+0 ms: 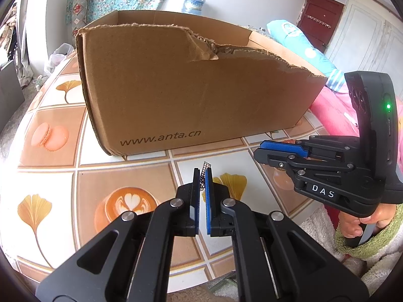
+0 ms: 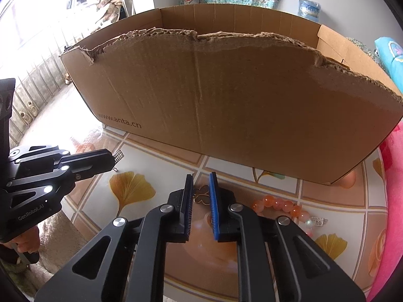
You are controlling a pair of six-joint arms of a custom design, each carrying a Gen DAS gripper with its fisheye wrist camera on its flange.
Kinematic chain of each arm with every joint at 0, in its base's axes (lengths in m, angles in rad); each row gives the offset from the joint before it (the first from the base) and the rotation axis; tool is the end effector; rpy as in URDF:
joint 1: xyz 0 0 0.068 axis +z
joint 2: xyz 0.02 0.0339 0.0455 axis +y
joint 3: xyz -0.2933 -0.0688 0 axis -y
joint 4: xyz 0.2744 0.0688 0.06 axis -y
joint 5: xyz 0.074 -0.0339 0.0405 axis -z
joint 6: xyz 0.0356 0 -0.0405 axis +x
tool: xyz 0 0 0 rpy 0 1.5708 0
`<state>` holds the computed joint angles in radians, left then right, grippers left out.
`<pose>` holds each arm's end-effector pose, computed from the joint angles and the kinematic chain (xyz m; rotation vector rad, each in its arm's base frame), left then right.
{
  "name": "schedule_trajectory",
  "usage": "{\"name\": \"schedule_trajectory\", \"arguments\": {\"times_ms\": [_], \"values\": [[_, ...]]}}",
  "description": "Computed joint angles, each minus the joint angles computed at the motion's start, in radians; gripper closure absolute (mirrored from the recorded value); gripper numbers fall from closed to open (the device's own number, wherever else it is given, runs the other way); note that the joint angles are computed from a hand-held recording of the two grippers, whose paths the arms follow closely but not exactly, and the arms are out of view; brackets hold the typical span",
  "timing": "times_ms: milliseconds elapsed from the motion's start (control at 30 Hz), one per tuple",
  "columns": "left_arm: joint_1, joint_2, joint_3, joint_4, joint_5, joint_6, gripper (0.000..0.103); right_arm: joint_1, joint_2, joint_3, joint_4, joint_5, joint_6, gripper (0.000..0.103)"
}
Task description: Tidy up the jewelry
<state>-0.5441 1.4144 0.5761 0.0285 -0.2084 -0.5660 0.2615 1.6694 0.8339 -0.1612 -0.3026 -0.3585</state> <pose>0.2412 -0.1373 0.1605 -0.1254 2.3739 -0.2895 0.3219 0.0971 0.1514 -0.8816 2.3782 0.3496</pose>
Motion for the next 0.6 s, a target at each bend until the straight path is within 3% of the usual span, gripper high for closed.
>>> {"name": "schedule_trajectory", "arguments": {"times_ms": [33, 433, 467, 533, 600], "values": [[0.001, 0.0, -0.001, 0.0, 0.002, 0.0, 0.1, -0.001, 0.002, 0.004, -0.002, -0.003, 0.0, 0.1], [0.002, 0.013, 0.013, -0.007, 0.011, 0.006, 0.099, -0.069, -0.042, 0.01, -0.066, -0.085, -0.026, 0.099], [0.0, 0.019, 0.021, -0.014, 0.009, 0.006, 0.097, -0.081, -0.051, 0.006, -0.067, -0.095, -0.025, 0.098], [-0.007, 0.025, 0.035, -0.034, -0.013, 0.003, 0.071, -0.101, -0.063, 0.001, -0.078, -0.11, -0.032, 0.098], [-0.022, 0.02, 0.041, -0.043, -0.051, 0.004, 0.068, -0.12, -0.078, -0.012, -0.082, -0.124, -0.042, 0.098]]}}
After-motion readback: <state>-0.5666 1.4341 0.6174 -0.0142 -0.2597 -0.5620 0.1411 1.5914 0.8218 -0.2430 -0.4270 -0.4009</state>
